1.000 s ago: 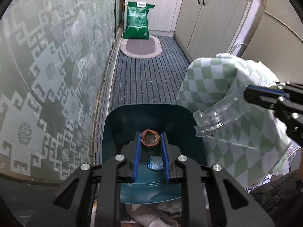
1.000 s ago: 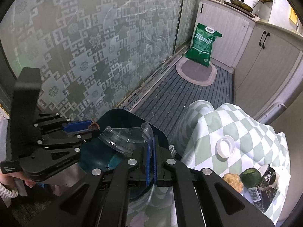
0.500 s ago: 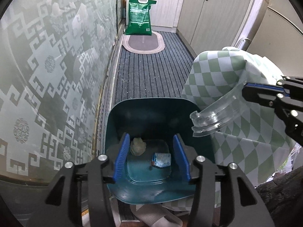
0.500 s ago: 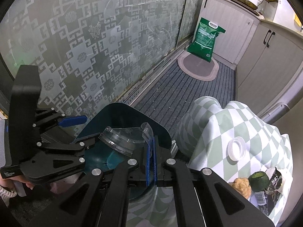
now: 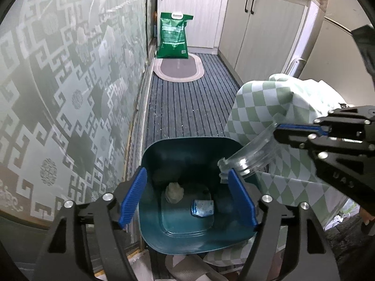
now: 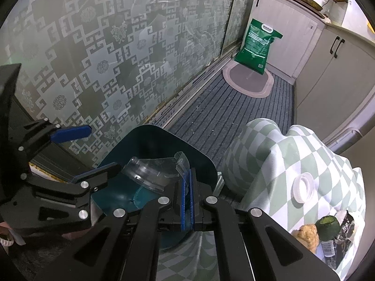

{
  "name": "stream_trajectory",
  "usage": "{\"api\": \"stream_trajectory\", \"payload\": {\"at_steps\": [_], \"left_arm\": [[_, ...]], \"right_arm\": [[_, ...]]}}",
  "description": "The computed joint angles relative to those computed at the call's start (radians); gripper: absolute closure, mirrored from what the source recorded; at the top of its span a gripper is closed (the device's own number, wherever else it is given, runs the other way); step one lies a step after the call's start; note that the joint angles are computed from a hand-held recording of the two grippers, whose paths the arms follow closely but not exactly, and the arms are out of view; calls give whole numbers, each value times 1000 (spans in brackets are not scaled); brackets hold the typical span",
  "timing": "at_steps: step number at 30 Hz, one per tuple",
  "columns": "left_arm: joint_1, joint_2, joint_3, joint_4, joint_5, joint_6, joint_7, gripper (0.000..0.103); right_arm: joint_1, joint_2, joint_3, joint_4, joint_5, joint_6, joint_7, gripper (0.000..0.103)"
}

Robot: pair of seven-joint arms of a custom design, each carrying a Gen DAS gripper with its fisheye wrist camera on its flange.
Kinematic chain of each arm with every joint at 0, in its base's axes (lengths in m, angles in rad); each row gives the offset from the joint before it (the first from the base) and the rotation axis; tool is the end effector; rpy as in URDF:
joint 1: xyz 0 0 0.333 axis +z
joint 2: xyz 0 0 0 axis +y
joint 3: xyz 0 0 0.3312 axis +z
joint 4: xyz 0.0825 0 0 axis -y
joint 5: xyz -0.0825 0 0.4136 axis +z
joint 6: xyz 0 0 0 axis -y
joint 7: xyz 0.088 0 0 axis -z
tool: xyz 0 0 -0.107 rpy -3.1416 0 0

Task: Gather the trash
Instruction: 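Release the walnut shell into the bin with the left gripper while the right drops the lid, then move both grippers back over the table toward the remaining items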

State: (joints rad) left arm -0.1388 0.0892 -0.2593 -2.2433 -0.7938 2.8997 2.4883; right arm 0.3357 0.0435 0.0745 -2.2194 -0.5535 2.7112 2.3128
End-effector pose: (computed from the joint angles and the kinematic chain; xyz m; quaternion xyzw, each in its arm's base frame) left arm 0.5583 -0.1869 0.3746 -0.4471 0.8325 -0.3051 0.1186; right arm 0.5339 0.2522 0.3977 -0.7209 0.6382 -0.2058 0.1753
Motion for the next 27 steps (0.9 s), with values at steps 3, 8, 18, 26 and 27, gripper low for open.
{"api": "stream_trajectory", "payload": {"at_steps": [3,8,18,26,27], "left_arm": [[5,-11,-5,2,-55,-1,46,25],[-4,-25,2,1,-102,2,84,24],[-30,-64,26,-7,-209,-7,179,22],[-62,-110,46,-18,-347,6,299,20],[-68,-118,49,-18,-372,7,318,20]], "right_arm": [[2,7,0,6,-2,1,-2,100],[7,16,-2,14,-5,-1,-1,100],[11,26,-13,21,-21,42,29,72],[7,0,-27,13,-180,101,194,66],[2,-7,-28,7,-202,113,219,64]]}}
